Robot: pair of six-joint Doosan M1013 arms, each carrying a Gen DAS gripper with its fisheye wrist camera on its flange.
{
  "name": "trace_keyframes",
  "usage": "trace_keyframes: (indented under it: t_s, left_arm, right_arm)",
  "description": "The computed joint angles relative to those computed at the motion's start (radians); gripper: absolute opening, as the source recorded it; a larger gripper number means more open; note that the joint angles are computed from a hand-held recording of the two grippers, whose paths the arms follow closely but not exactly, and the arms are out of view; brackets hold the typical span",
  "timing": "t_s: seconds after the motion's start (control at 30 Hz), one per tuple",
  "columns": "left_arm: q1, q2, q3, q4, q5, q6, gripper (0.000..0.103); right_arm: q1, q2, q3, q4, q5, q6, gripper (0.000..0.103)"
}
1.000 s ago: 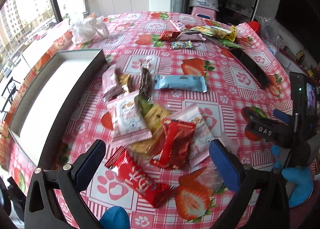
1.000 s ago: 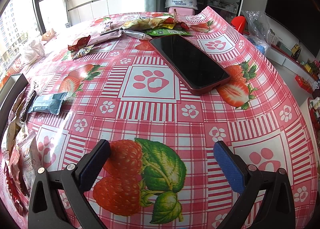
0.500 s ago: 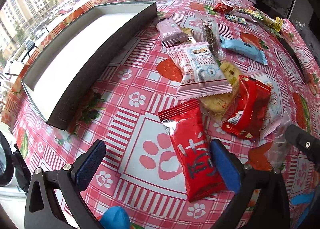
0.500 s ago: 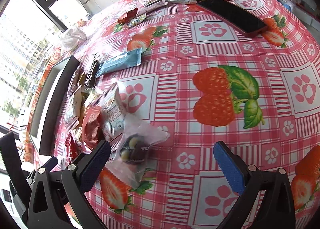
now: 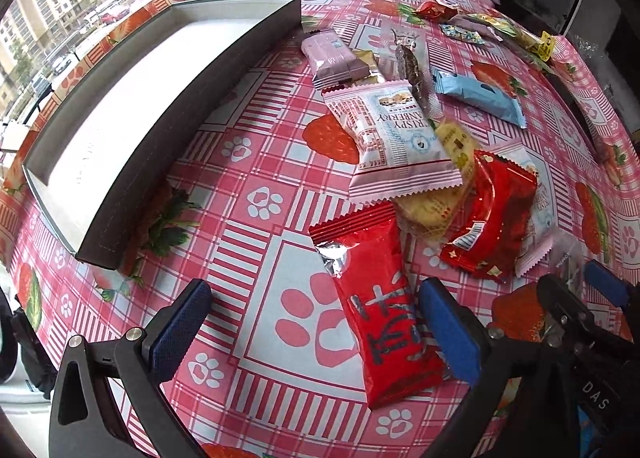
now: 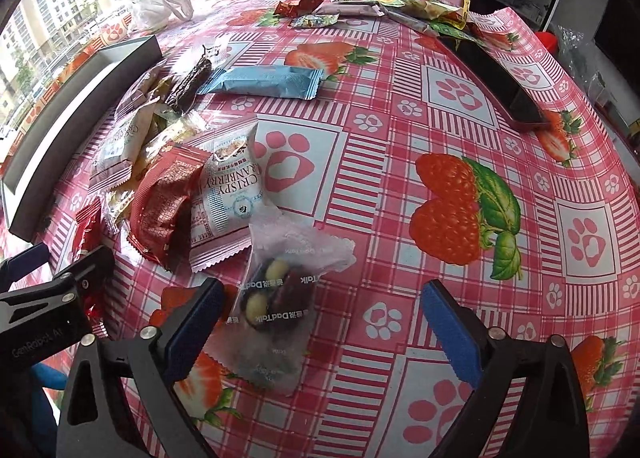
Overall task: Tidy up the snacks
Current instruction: 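Grasp the red snack packet with the left tool while the right tool grasps the clear candy bag, then carry both packets over the white tray and open both tools to drop them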
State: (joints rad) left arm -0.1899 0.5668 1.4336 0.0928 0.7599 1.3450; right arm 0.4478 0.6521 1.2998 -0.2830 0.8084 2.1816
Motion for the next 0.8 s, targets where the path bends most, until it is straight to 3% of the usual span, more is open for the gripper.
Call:
trace_keyframes:
  t_s: [0.03,0.07,0.1,0.2,0.27,0.33,0.4,0.8]
  left_arm:
    - [-0.003,-0.004,0.005,-0.001,-0.008,0.018,0.098]
    - [-0.005,-0.007,0.008,-0.009,-0.015,0.036,0.092]
    - [-0.005,-0.01,0.01,-0.024,-0.018,0.059,0.088]
    - [-0.005,-0.018,0.017,-0.072,-0.038,0.139,0.068]
    - [0.0,-0.026,0.028,-0.133,-0.06,0.215,0.026]
    - [0.018,-0.027,0.026,-0.264,-0.046,0.31,0.022]
    - [0.034,-0.032,0.035,-0.366,-0.043,0.362,0.022]
    - [0.089,-0.126,0.088,-0.382,-0.196,0.419,0.022]
  right_arm:
    - [-0.001,-0.014,0.015,0.005,-0.015,-0.019,0.066]
    - [-0.002,-0.021,0.023,0.02,-0.028,-0.043,0.054]
    - [-0.004,-0.026,0.027,0.038,-0.031,-0.064,0.032]
    - [-0.026,-0.041,0.048,0.136,-0.074,-0.126,0.029]
    - [-0.054,-0.053,0.069,0.291,-0.115,-0.209,0.029]
    - [-0.074,-0.067,0.092,0.422,-0.146,-0.273,0.029]
    - [-0.081,-0.078,0.108,0.462,-0.166,-0.287,0.029]
    - [-0.069,-0.073,0.06,0.618,-0.182,-0.445,0.029]
